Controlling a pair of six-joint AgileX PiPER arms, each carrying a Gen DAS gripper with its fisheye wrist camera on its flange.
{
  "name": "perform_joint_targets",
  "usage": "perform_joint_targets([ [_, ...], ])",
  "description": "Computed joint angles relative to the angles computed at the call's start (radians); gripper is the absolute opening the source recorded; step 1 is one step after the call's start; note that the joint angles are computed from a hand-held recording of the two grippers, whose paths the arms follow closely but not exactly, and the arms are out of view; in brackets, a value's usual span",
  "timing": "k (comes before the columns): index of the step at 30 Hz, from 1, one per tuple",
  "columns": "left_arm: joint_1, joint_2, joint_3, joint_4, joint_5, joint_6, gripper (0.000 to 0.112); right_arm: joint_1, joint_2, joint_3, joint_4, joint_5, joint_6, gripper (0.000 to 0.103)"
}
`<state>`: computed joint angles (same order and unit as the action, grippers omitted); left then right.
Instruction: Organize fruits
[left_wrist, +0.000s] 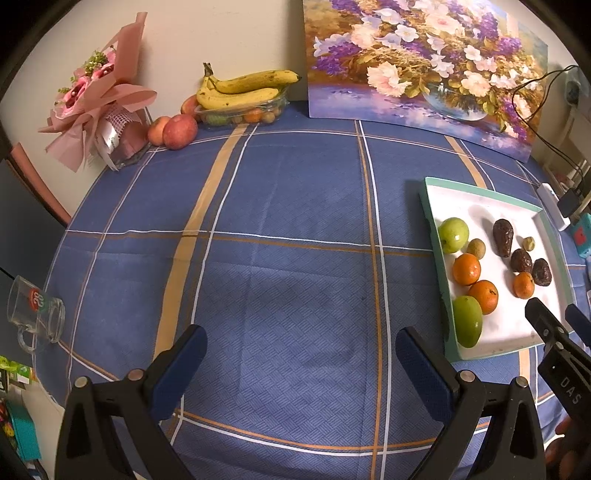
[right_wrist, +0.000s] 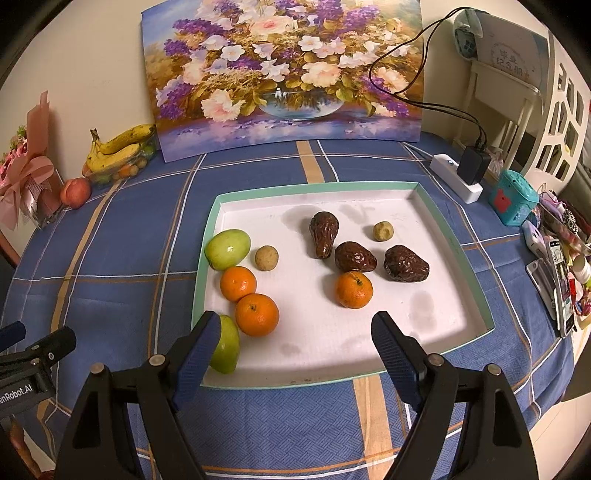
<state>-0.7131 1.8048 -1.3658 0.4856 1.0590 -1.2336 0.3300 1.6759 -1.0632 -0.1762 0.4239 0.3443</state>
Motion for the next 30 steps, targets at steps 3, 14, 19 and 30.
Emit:
perform_joint_targets([
  [3, -0.001, 0.001, -0.002, 0.000, 0.001, -0.002, 0.103, -0.001, 0.001, 0.000, 0.003, -0.001, -0.006, 0.084],
  [14, 0.002, 0.001, 0.000, -0.002, -0.001, 0.001, 0.103, -0.001, 0.002, 0.000, 0.006, -0.001, -0.011, 0.084],
  [19, 0.003, 0.000, 0.001, -0.003, 0.000, 0.003, 0.103, -0.002, 0.002, 0.001, 0.009, -0.001, -0.016, 0.084],
  [30, -0.007, -0.002, 0.005, 0.011, 0.015, -0.009, 0.103, -0.005, 0.004, 0.000, 0.015, -0.001, -0.024, 0.084],
])
